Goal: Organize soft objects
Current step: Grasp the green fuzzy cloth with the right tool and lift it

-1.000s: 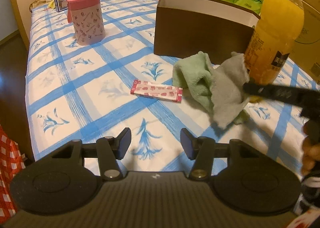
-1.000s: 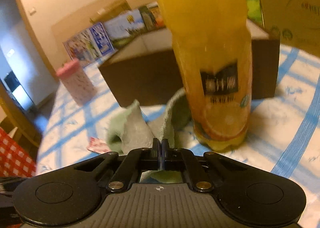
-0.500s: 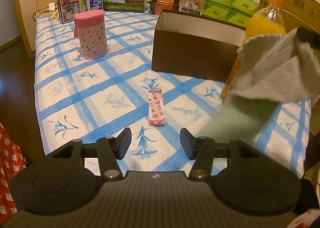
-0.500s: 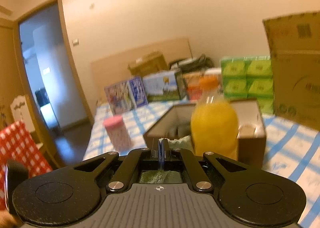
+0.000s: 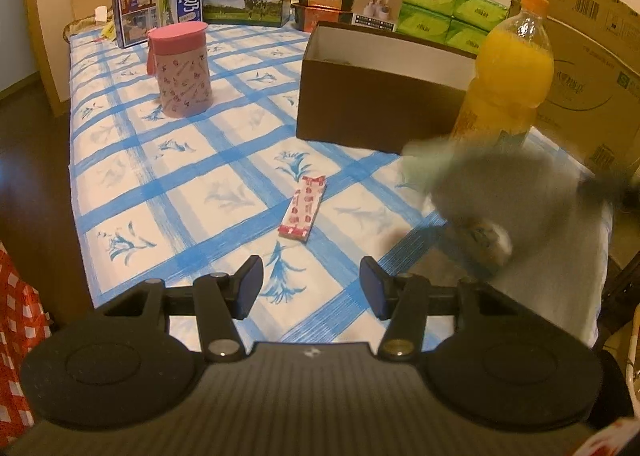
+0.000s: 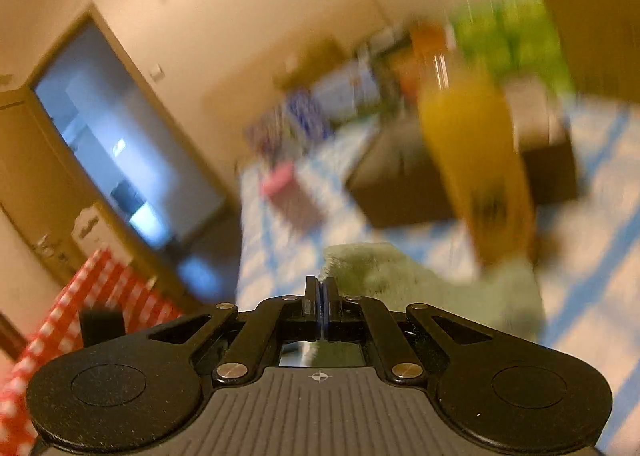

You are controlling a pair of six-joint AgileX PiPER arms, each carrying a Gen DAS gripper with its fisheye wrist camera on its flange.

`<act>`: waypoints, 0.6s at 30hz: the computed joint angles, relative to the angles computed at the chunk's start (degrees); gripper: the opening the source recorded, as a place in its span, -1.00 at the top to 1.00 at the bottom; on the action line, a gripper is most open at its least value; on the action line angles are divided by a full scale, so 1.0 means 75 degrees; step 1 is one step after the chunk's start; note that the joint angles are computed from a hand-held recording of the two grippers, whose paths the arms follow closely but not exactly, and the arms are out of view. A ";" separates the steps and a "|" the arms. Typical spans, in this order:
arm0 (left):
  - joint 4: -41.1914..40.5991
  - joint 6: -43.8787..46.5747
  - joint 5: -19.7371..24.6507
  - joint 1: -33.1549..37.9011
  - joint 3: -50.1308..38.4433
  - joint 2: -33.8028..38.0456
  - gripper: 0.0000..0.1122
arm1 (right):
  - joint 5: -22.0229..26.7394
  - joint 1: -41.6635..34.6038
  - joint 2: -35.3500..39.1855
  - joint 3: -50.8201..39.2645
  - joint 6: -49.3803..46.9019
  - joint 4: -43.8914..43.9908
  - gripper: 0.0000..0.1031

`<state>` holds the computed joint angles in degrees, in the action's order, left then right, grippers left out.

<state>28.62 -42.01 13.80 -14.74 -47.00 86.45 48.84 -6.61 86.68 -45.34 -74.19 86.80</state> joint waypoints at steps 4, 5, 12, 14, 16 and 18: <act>0.0011 -0.0009 0.0052 0.0066 0.0098 -0.0046 0.10 | 0.0299 -0.0116 0.0562 -0.0114 0.0802 -0.0757 0.98; 0.0011 -0.0015 0.0075 0.0086 0.0100 -0.0035 0.10 | 0.0054 -0.0095 0.0687 -0.0223 0.0918 -0.0861 0.98; 0.0053 -0.0084 0.0124 0.0082 0.0027 0.0122 0.11 | -0.2047 0.0038 0.2086 -0.1481 0.0655 -0.0871 0.98; -0.0040 0.0016 0.0116 0.0056 -0.0020 0.0215 0.11 | -0.2451 -0.0004 0.2643 -0.1749 0.0574 -0.0735 0.98; -0.0127 0.0111 0.0124 0.0020 -0.0054 0.0296 0.11 | -0.2657 0.0015 0.3074 -0.1939 0.0628 -0.0911 0.98; -0.0197 0.0191 0.0133 -0.0023 -0.0097 0.0401 0.11 | -0.2812 0.0122 0.3338 -0.1956 0.0785 -0.1148 0.98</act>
<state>27.14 -40.58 14.80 -14.91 -47.73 89.45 27.75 -5.69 111.72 -60.02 -68.31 78.18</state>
